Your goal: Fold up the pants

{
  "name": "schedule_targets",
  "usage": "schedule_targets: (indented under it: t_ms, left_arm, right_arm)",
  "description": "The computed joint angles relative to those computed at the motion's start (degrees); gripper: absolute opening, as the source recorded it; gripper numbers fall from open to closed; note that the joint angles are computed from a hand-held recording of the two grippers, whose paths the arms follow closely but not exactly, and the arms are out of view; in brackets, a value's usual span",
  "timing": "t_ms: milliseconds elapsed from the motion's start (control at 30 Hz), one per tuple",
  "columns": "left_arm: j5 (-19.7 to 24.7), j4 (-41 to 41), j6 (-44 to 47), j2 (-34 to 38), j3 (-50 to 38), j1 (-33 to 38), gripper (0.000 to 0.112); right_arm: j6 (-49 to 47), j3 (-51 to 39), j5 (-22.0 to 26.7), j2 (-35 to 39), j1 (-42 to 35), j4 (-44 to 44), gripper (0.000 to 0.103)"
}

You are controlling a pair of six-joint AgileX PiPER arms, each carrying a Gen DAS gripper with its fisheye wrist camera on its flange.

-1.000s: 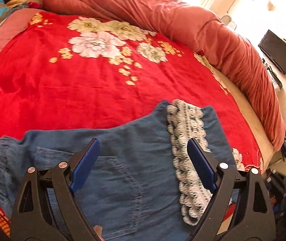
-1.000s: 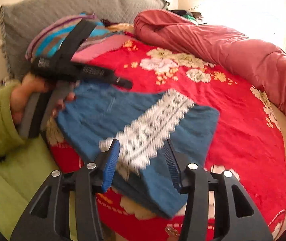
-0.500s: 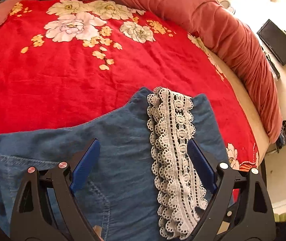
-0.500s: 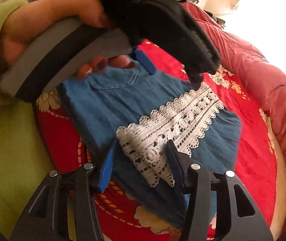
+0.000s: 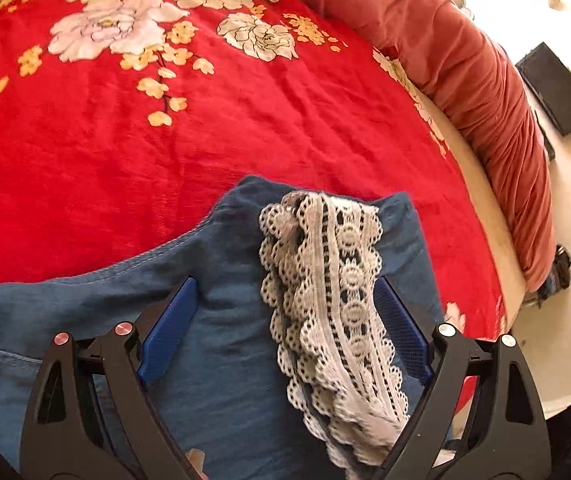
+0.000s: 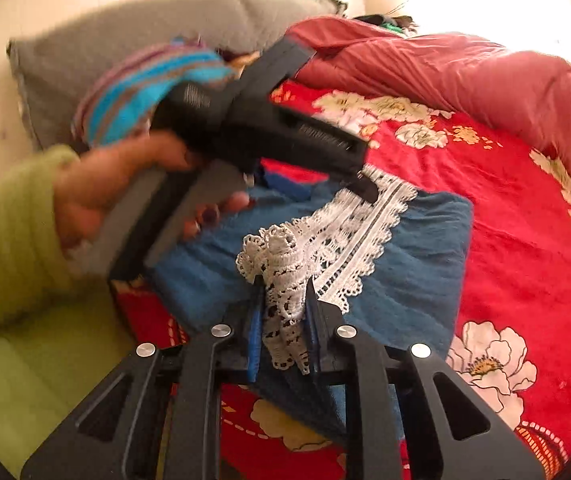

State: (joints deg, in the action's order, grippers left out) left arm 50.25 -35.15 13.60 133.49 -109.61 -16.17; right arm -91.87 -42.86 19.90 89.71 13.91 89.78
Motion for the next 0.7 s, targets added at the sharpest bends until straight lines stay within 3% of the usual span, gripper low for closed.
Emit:
schedule_targets:
  t_ms: [67, 100, 133, 267, 533, 700]
  left_arm:
    - [1.01, -0.78, -0.97, 0.63, -1.06, 0.10, 0.077]
    - [1.58, -1.80, -1.25, 0.75, -1.33, 0.20, 0.067]
    - [2.11, -3.66, -0.74, 0.89, -1.33, 0.46, 0.039]
    - [3.05, -8.30, -0.10, 1.11, -0.68, 0.84, 0.011]
    - [-3.10, -11.15, 6.06, -6.16, 7.83, 3.18, 0.009]
    - [-6.24, -7.26, 4.91, -7.60, 11.32, 4.21, 0.009]
  right_arm:
    - [-3.74, 0.75, 3.23, -0.64, -2.25, 3.84, 0.017]
    - [-4.74, 0.69, 4.64, -0.71, -3.13, 4.67, 0.017]
    - [-5.12, 0.68, 5.42, -1.19, -3.39, 5.10, 0.017]
    - [-2.77, 0.48, 4.15, -2.43, -1.71, 3.12, 0.017]
    - [0.89, -4.20, -0.16, 1.04, 4.90, -1.98, 0.017]
    - [18.47, -9.64, -4.20, 6.08, 11.34, -20.67, 0.017]
